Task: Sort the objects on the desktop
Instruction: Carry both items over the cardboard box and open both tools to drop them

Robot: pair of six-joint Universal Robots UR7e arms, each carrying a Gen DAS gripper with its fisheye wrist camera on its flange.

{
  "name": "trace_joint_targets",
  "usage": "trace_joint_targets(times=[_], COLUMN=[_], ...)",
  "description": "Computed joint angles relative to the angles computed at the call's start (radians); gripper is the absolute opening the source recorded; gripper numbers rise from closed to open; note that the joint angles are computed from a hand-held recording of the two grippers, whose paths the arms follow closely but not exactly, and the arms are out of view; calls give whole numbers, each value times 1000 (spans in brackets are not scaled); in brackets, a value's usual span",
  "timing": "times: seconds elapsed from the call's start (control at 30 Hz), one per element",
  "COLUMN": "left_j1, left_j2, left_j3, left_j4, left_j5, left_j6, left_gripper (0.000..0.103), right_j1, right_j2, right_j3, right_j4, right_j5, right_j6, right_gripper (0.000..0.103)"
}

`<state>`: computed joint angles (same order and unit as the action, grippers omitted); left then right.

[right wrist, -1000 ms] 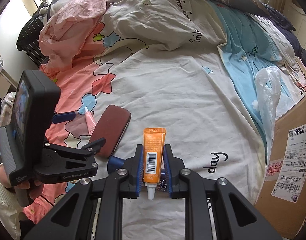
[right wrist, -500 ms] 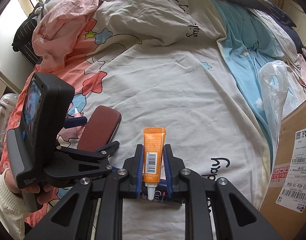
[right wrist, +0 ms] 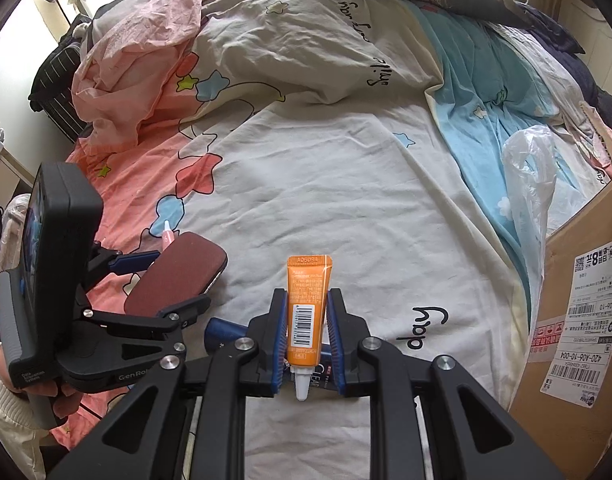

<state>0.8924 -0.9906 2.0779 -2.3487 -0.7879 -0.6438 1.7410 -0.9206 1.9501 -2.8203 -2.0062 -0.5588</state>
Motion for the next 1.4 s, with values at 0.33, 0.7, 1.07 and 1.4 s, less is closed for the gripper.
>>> trace_joint_targets(times=[0.33, 0.7, 1.07, 1.4], left_j1=[-130, -253, -334, -333], left_j2=[-41, 21, 202, 426], left_j3=[-50, -202, -424, -664], left_j4=[162, 228, 185, 115], left_j5=[2, 16, -14, -130], left_j6=[-76, -49, 73, 200], left_gripper=[69, 69, 69, 45], right_j1=[28, -9, -107, -232], right_j2=[-132, -301, -466, -531], right_j3=[27, 52, 31, 0], right_j4=[53, 90, 149, 184], right_j5=[26, 44, 47, 57], right_j6=[12, 4, -29, -61], right_gripper=[18, 18, 18, 18])
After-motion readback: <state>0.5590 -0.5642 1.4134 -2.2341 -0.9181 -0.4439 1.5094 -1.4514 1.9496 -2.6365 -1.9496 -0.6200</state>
